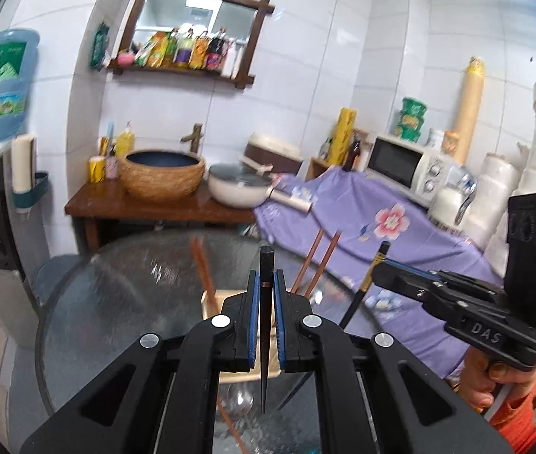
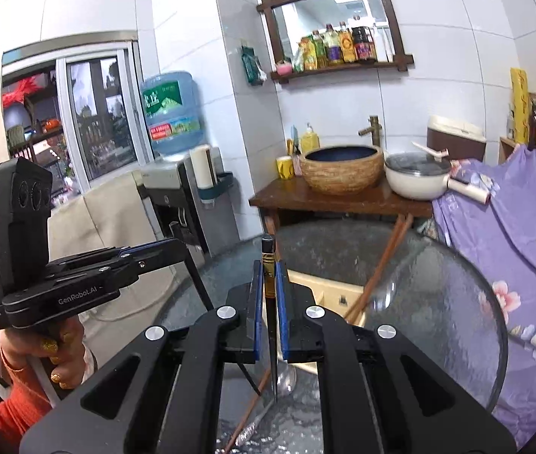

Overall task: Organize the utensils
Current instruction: 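Lower the black chopsticks into the holder and open both tools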

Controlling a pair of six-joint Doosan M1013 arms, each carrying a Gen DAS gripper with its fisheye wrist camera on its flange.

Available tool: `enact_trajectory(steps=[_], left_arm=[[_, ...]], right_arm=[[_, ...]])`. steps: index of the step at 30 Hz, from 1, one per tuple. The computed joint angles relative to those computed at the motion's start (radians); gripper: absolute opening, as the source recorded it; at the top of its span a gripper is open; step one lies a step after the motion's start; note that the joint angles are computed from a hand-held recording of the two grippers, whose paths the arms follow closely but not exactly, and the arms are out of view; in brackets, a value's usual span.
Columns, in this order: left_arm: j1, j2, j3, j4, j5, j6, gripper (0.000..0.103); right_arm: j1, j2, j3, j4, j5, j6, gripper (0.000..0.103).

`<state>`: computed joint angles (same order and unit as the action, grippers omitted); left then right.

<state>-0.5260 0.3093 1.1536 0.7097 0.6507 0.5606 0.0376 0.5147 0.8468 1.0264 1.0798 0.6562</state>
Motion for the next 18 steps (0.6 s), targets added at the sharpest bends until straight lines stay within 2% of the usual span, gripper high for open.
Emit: enact_trajectory(steps=[6,10,13,18], left_arm=[[0.001,0.041,-0.135,0.069,0.063,0.009,0.007],[0.005,0.088,-0.225,0.091,0.117,0.021,0.007],[0.013,0.134,-0.291,0.089,0.167,0.034,0.007],[0.034,0.178,-0.331,0.044,0.193,0.038,0.007]], right_arm=[[0.016,0.035,-0.138,-0.012,-0.071,0.042,0.008],[0.034,0.088,-0.25,-0.072,-0.116,0.138,0.008],[0.046,0.113,-0.287,-0.118,-0.148,0.179,0.008],[0.066,0.136,-0.285,-0.184,-0.201,0.201,0.008]])
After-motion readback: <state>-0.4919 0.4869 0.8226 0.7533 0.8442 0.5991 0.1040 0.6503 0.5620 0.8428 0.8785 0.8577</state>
